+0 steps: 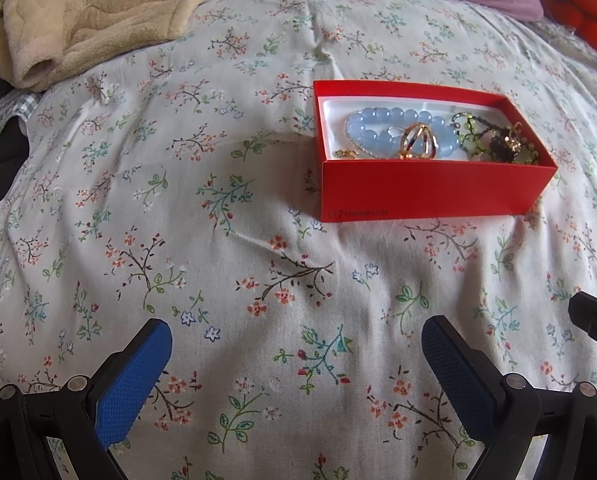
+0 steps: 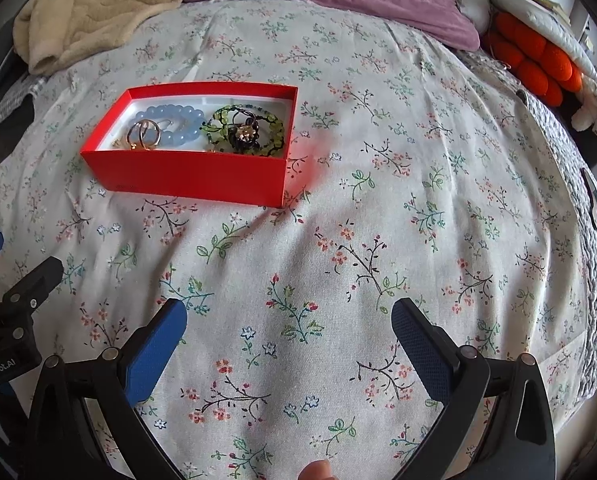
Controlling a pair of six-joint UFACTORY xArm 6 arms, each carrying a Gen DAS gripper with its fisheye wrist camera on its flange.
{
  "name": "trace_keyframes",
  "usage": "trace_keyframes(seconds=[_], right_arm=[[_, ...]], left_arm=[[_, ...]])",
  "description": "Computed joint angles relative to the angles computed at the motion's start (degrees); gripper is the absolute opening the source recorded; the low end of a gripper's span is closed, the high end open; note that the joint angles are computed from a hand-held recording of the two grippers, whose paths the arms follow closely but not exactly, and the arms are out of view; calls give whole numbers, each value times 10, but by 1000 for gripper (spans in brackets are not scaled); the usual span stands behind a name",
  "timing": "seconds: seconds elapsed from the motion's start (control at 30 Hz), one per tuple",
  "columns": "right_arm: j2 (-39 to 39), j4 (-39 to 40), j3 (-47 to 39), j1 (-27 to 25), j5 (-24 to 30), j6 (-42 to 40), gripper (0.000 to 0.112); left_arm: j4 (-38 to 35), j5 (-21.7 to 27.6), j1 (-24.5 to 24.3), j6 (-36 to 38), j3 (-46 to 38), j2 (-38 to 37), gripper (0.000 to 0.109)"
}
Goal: Organize jewelry
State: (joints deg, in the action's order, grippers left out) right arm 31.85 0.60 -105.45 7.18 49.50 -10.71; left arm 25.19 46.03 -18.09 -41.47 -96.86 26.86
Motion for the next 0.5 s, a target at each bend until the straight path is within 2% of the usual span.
trace_keyframes(seconds=[0.3,0.5], right_arm=[[-2,-2,3,-2,-8,8,103],[-3,-22,7,2,-18,22,103]], left_arm=[[-2,13,-1,0,-8,6,102],[-10,3,3,-6,1,-1,102]])
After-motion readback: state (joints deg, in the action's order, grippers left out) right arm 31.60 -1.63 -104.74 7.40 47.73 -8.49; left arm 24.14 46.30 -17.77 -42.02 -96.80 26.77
